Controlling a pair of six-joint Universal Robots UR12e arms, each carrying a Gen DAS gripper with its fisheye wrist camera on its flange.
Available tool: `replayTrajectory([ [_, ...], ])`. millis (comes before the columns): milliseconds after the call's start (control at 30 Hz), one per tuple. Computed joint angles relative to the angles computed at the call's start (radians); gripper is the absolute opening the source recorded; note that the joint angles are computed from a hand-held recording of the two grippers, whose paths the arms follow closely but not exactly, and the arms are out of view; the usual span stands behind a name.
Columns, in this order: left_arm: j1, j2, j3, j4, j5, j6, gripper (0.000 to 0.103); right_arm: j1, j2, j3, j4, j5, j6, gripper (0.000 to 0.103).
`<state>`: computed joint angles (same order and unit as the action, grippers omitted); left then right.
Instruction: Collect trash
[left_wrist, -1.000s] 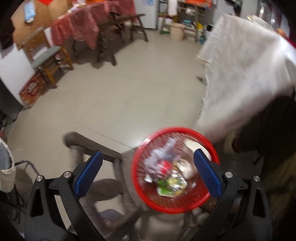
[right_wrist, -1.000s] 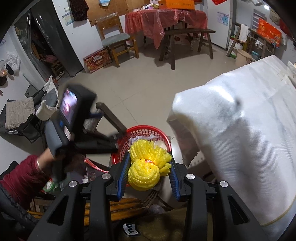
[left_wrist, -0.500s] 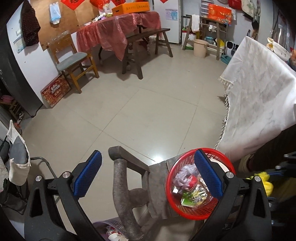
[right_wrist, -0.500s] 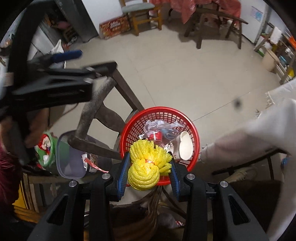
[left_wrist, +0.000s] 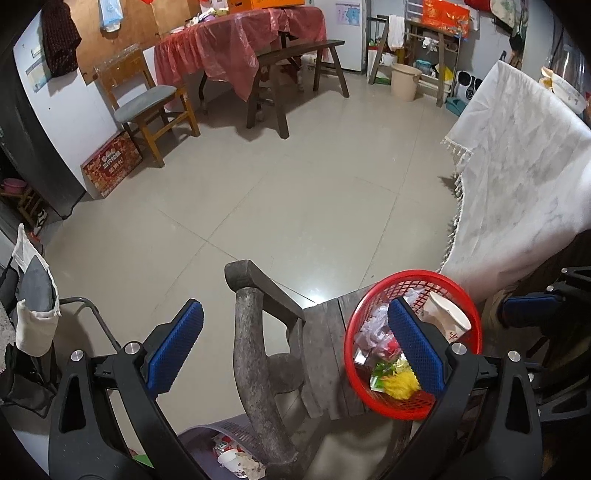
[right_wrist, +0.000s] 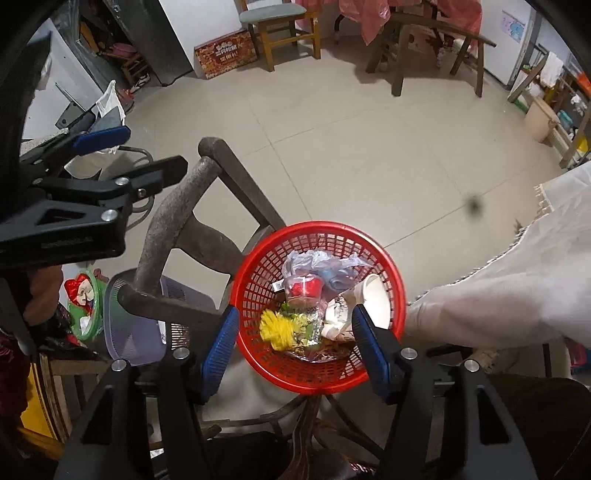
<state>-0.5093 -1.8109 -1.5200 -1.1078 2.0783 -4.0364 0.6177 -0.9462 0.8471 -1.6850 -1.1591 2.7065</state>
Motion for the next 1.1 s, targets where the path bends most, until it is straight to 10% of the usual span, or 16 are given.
replayTrajectory([
  [567, -0.127, -0.012, 0.117, -0.22, 0.059, 0.059, 0.096, -0.067, -0.178, 0.193, -0.191, 0.047, 0.104, 0.064],
  [833, -0.164, -0.013, 0.117, -0.143, 0.116, 0.058, 0.096, -0.096, -0.275, 0.329, -0.358, 0.027, 0.207, 0.075],
  [1100, -0.163, -0.035, 0.122, -0.097, 0.093, 0.089, 0.096, -0.106, -0.269, 0.341, -0.28, 0.022, 0.263, 0.075],
])
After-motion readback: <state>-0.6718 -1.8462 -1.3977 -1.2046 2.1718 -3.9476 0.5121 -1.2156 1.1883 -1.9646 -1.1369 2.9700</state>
